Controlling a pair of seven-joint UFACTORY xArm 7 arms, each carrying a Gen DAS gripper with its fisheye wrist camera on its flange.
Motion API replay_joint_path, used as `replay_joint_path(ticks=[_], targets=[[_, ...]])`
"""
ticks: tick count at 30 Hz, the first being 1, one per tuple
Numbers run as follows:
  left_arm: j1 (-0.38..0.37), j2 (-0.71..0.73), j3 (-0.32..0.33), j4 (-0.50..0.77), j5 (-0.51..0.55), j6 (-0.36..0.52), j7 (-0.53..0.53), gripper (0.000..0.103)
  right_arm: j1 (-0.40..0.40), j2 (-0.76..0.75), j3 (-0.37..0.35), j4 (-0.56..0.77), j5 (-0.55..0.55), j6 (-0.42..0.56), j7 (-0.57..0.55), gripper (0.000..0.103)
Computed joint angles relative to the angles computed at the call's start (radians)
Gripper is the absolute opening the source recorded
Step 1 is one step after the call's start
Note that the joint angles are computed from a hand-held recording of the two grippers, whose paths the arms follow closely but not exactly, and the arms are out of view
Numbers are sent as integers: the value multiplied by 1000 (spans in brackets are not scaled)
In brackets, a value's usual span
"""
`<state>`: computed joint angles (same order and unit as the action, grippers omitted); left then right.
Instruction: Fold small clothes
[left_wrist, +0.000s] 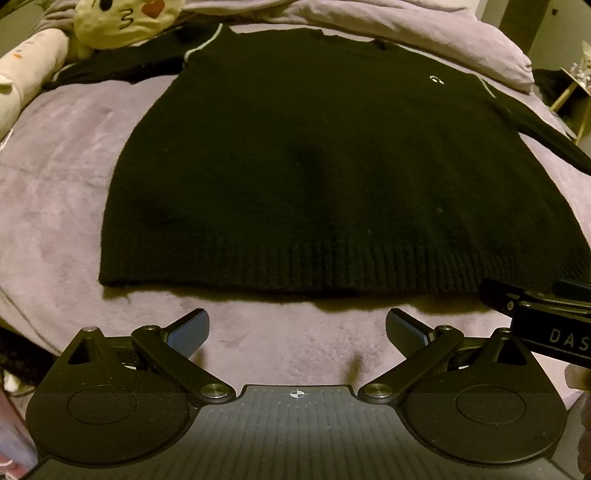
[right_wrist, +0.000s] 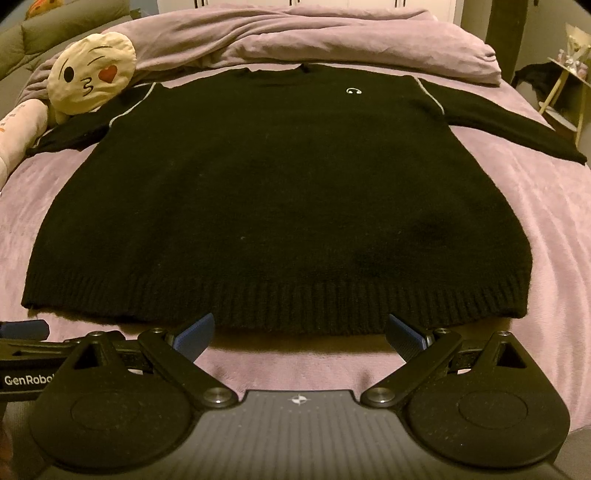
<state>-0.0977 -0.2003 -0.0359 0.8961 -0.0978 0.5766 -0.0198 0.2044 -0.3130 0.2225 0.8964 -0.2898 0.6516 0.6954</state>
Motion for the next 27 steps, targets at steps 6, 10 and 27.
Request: replay_joint_path(ticks=[6,10,27], targets=[[-2,8,1,8,-2,4,2,103,3,-1,-13,-12,23,-25,-14,99],[-2,13,0,11,-1,6,2,103,1,1,-16,-13,34,-29,-24,99],[23,89,-37,68,179,-37,-158,103,49,-11,-159,-166,299,-406,-201,99]])
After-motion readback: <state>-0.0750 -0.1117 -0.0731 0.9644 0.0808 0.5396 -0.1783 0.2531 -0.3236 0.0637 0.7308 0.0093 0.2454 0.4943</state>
